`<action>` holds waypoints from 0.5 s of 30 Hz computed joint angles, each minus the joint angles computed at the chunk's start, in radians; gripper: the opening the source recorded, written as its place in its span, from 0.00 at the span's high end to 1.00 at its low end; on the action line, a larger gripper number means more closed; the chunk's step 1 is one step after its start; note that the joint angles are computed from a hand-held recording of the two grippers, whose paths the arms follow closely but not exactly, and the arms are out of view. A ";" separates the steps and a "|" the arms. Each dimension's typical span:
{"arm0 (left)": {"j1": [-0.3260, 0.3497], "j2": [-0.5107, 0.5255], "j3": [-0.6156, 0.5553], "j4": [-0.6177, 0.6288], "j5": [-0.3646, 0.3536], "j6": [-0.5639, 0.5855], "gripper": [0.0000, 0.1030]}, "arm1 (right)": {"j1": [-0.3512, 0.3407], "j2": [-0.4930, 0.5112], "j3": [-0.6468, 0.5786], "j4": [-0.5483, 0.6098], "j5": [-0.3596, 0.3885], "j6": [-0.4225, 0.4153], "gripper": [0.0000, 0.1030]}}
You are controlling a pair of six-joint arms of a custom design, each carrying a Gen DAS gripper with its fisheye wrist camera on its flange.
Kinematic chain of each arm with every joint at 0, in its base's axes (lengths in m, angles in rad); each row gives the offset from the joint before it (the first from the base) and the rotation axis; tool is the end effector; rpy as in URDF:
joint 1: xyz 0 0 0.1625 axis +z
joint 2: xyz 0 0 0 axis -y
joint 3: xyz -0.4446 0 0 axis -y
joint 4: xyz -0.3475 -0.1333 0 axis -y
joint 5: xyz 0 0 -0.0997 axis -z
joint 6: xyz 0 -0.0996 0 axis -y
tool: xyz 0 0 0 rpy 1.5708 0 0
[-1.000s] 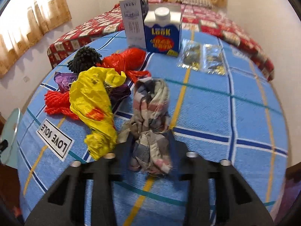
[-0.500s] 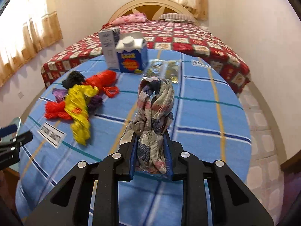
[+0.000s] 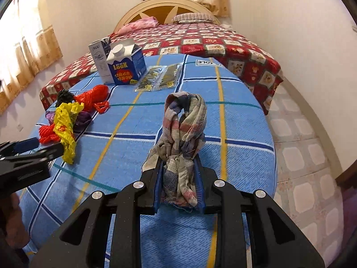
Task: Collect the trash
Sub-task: 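Grasp the checked rag with the right gripper while the left gripper grasps the yellow bag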
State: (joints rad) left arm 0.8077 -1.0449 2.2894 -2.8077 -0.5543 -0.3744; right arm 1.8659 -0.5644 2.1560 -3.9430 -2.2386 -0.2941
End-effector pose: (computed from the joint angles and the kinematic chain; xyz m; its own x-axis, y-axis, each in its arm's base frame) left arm -0.1423 -0.4642 0.1647 -0.6026 0.0786 -0.7941 0.5058 0.8074 -0.3039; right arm 0.2123 -0.4521 0.0675 -0.7804 -0.0166 0.6251 -0.4523 0.7053 -0.5460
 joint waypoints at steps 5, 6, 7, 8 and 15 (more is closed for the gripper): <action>0.021 0.044 -0.034 -0.012 -0.011 0.015 0.33 | -0.003 0.011 0.004 -0.006 0.030 0.002 0.75; 0.025 0.045 -0.036 -0.014 -0.021 0.026 0.50 | 0.000 0.014 0.004 -0.007 0.036 -0.002 0.75; 0.033 0.041 -0.042 -0.004 -0.042 0.030 0.60 | 0.003 0.017 0.003 -0.009 0.036 -0.004 0.75; 0.039 0.035 -0.046 0.005 -0.061 0.032 0.71 | 0.006 0.019 0.004 -0.011 0.043 -0.005 0.75; 0.016 -0.052 0.015 -0.009 -0.074 0.065 0.73 | 0.040 0.042 -0.006 -0.011 0.056 -0.011 0.75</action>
State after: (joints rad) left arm 0.8233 -1.0971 2.3039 -2.8168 -0.6280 -0.3096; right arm 1.9063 -0.5227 2.1504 -3.9539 -2.1831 -0.3054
